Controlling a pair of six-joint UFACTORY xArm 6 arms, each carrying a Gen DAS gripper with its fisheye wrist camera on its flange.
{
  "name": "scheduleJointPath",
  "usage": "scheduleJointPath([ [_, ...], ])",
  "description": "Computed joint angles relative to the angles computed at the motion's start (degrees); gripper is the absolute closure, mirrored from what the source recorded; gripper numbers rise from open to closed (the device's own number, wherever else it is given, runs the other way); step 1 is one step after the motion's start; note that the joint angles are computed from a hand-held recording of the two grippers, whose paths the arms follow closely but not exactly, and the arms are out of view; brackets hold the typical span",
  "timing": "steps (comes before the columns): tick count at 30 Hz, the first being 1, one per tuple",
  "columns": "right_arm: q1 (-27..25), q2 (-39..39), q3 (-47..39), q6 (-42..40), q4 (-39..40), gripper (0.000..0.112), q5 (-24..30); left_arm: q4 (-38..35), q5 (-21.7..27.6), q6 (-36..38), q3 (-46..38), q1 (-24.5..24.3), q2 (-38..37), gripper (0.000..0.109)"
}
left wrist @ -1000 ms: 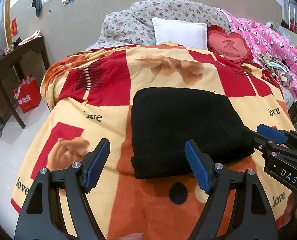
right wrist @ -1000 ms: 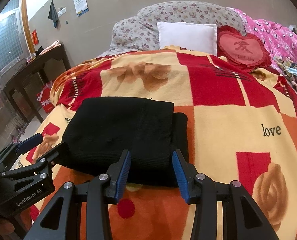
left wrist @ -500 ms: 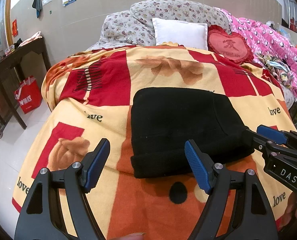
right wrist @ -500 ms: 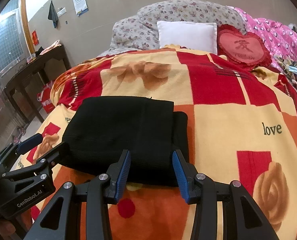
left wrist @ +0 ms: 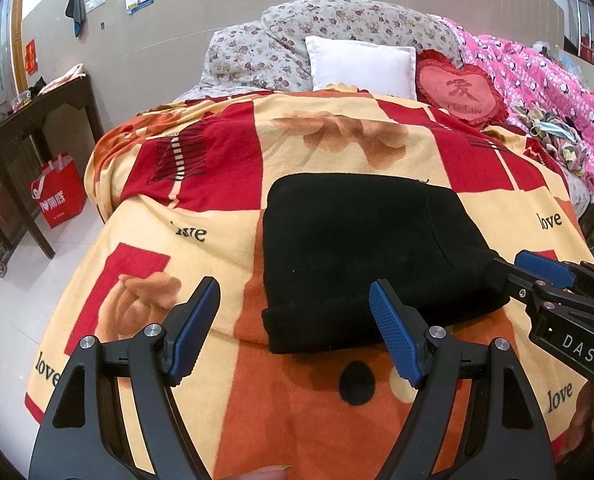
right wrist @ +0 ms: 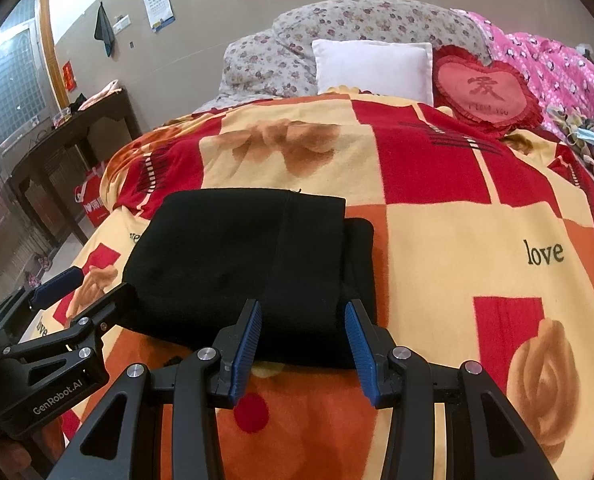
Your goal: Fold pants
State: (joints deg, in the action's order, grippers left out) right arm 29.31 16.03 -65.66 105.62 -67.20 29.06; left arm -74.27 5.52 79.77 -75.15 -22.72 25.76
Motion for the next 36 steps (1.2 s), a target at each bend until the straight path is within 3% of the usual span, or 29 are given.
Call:
scheduleJointPath([
  [28, 0.4, 0.8, -1.0, -1.5, 1.3, 0.07, 0.1, -0.4, -0.1, 0.4, 0.4, 0.1, 0.0, 0.031],
  [32, 0.3, 0.7, -0.7, -0.7, 1.0, 0.07, -0.1, -10.4, 0.0, 10.6, -0.1, 0.1, -0.4, 0.031],
  [36, -0.4, -1.1, 2.2, 1.3, -0.3, 0.07, 0.1, -14.9, 0.2, 15.4, 0.4, 0.2, -1.1, 0.031],
])
